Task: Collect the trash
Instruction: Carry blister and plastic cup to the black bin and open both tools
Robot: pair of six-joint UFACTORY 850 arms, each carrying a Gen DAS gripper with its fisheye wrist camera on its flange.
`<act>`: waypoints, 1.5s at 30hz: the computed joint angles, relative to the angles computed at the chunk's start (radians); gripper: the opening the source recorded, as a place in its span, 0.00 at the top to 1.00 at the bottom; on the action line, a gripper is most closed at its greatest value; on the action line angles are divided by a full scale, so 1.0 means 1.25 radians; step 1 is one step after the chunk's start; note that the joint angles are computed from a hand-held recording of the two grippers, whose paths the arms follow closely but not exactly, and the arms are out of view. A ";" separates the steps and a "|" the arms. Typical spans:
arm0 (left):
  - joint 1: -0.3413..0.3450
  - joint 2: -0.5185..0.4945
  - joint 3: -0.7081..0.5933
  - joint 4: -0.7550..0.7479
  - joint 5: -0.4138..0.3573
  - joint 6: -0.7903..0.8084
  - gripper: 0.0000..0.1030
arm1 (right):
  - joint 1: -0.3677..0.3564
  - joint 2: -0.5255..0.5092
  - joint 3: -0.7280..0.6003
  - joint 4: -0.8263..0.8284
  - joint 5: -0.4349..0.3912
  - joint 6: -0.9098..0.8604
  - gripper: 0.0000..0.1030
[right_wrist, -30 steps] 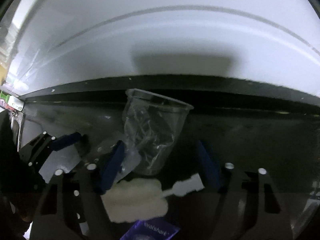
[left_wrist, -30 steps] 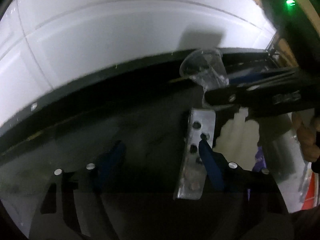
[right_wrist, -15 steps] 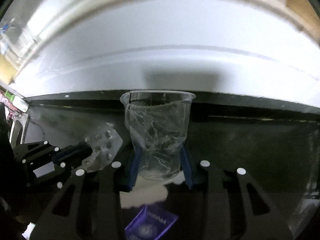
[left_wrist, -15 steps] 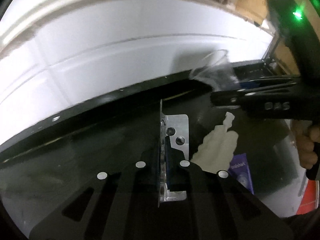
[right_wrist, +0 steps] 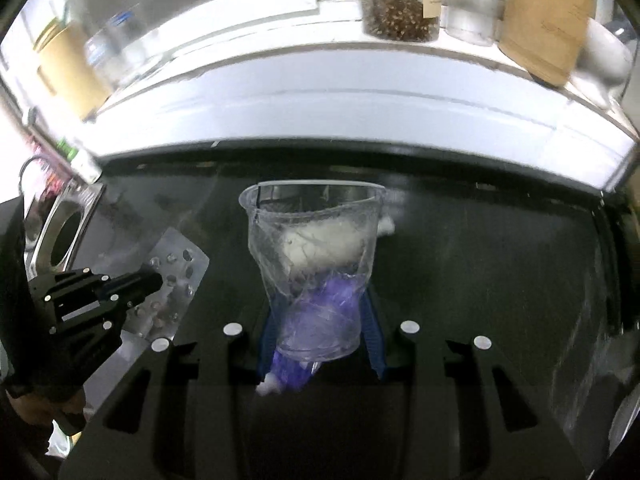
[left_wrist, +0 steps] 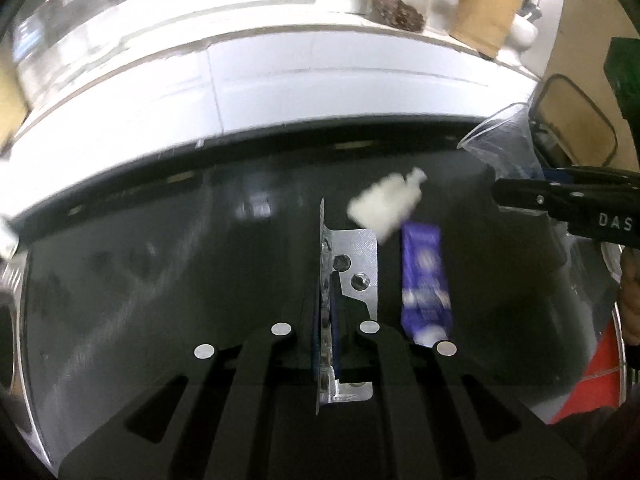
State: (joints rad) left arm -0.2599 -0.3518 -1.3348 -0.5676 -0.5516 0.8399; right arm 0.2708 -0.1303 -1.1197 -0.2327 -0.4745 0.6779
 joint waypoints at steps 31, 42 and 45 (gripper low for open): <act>0.186 0.299 0.295 0.050 0.122 -0.155 0.96 | 0.223 -0.052 -0.093 0.081 0.004 -0.194 0.66; 0.546 0.413 0.457 0.254 0.154 -0.388 0.96 | 0.429 -0.412 -0.527 0.434 -0.124 -0.680 0.66; 0.648 0.414 0.486 0.245 0.159 -0.375 0.96 | 0.482 -0.529 -0.681 0.487 -0.200 -0.746 0.66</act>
State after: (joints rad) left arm 0.5503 0.1657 -0.7276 -0.2610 -0.3534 0.3715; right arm 0.8738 -0.7921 -1.9712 0.3765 -0.7246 -0.2549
